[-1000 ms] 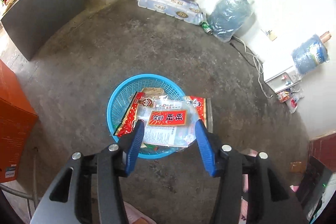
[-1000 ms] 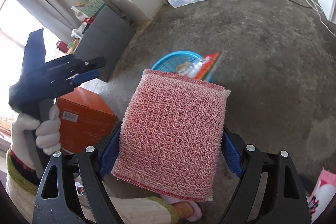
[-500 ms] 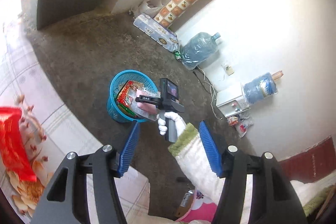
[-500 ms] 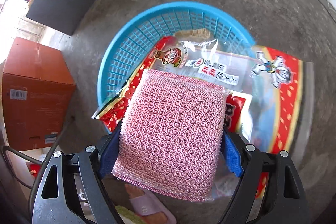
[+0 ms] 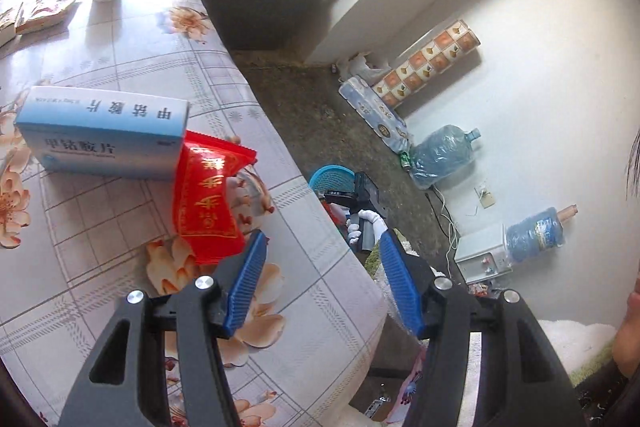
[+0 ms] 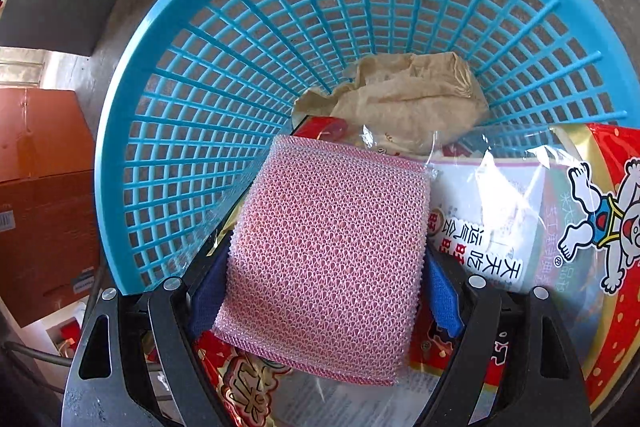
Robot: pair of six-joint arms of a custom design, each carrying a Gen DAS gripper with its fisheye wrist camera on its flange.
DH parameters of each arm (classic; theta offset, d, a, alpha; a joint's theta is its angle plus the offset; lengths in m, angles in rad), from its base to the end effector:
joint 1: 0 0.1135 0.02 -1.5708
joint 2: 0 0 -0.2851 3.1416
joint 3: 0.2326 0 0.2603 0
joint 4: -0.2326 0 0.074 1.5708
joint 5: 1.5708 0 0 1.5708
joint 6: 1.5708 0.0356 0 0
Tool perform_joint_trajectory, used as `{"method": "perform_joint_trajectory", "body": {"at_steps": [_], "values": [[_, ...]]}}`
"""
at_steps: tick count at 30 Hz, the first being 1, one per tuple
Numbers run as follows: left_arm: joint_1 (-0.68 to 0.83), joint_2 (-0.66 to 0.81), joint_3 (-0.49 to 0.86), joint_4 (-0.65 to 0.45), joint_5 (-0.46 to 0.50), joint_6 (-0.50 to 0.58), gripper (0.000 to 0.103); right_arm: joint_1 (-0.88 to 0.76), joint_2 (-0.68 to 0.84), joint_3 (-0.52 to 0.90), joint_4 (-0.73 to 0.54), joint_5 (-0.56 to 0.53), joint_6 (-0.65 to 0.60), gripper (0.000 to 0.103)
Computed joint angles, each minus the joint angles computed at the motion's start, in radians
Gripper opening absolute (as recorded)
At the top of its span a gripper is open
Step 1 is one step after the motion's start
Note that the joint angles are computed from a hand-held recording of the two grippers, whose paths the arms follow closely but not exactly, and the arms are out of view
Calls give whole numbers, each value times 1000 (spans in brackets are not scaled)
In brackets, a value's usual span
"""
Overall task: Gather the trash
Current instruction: 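Lower the pink sponge into the wastebasket with the right tool while the left tool returns to the table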
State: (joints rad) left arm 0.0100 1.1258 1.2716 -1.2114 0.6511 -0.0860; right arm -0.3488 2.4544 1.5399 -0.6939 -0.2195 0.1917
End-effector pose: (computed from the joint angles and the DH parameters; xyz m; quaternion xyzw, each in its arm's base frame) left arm 0.1889 -0.0197 0.3775 0.0358 0.9202 -0.3185 0.2249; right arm 0.4146 -0.1425 0.0216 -0.2673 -0.9572 -0.1106 0.0100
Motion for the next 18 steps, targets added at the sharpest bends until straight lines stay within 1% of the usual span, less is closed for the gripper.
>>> {"method": "perform_joint_trajectory", "body": {"at_steps": [3,5,9,15,16,18], "values": [[97,-12,-17,-17,32,49,57,-13,-16,-4,8,-37,41,80],[158,-19,-33,-28,66,83,57,-41,-62,-56,42,-77,59,81],[292,-16,-51,-91,139,190,59,-116,-170,-156,75,-161,36,82],[380,-31,-59,-178,209,278,60,-239,-344,-280,94,-195,-4,83],[378,-41,-56,-180,215,268,60,-255,-370,-291,87,-193,-11,83],[421,-53,-50,-215,235,312,60,-289,-432,-322,91,-185,-21,83]]}}
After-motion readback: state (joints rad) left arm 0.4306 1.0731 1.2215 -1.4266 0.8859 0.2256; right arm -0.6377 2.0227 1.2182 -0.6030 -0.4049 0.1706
